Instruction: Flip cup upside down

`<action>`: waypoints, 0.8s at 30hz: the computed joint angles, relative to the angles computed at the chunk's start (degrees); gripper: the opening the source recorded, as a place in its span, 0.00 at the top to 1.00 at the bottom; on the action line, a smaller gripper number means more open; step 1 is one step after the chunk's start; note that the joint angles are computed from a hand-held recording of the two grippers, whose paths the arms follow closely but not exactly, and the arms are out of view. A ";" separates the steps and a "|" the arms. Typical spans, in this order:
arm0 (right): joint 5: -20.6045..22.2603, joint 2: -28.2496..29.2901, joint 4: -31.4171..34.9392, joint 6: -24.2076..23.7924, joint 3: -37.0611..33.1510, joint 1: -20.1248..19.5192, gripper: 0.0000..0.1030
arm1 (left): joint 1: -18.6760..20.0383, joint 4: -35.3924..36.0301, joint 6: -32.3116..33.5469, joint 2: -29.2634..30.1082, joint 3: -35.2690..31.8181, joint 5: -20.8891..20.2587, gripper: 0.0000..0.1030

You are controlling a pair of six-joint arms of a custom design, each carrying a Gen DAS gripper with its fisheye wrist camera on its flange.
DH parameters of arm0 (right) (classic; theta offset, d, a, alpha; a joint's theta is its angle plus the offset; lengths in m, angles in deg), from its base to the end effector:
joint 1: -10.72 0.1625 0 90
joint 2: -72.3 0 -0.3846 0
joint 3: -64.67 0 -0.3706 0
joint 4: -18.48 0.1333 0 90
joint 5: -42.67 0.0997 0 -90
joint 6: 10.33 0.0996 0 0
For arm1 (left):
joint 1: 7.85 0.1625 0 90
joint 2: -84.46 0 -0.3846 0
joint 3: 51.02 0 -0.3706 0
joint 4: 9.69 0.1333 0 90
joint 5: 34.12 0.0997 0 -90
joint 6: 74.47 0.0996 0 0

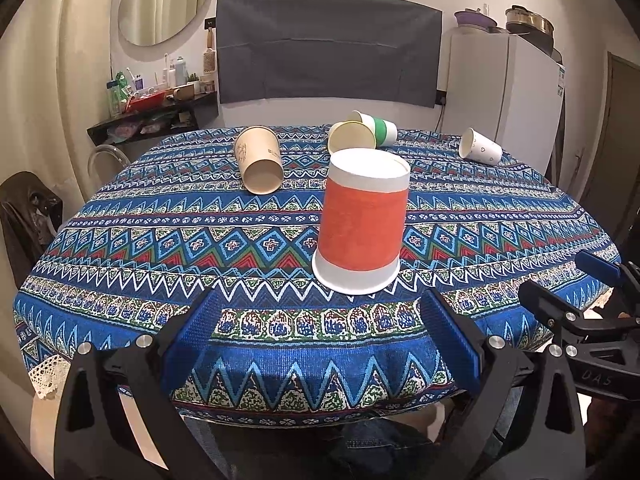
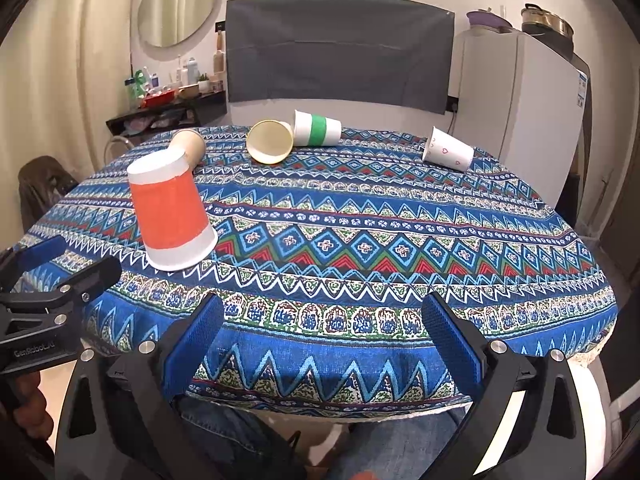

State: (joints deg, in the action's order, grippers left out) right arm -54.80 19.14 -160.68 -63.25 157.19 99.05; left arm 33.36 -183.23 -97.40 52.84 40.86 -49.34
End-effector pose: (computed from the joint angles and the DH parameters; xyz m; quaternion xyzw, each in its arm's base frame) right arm 0.1012 -0.6601 0.2477 0.3667 -0.8280 0.3463 0.2452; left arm -0.3102 -0.5766 0.0577 0.0547 0.7859 -0.4783 0.3881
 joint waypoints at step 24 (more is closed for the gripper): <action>0.18 -0.10 -0.77 -0.39 0.37 0.20 0.08 | -1.10 1.87 -1.49 -0.69 1.14 2.63 0.06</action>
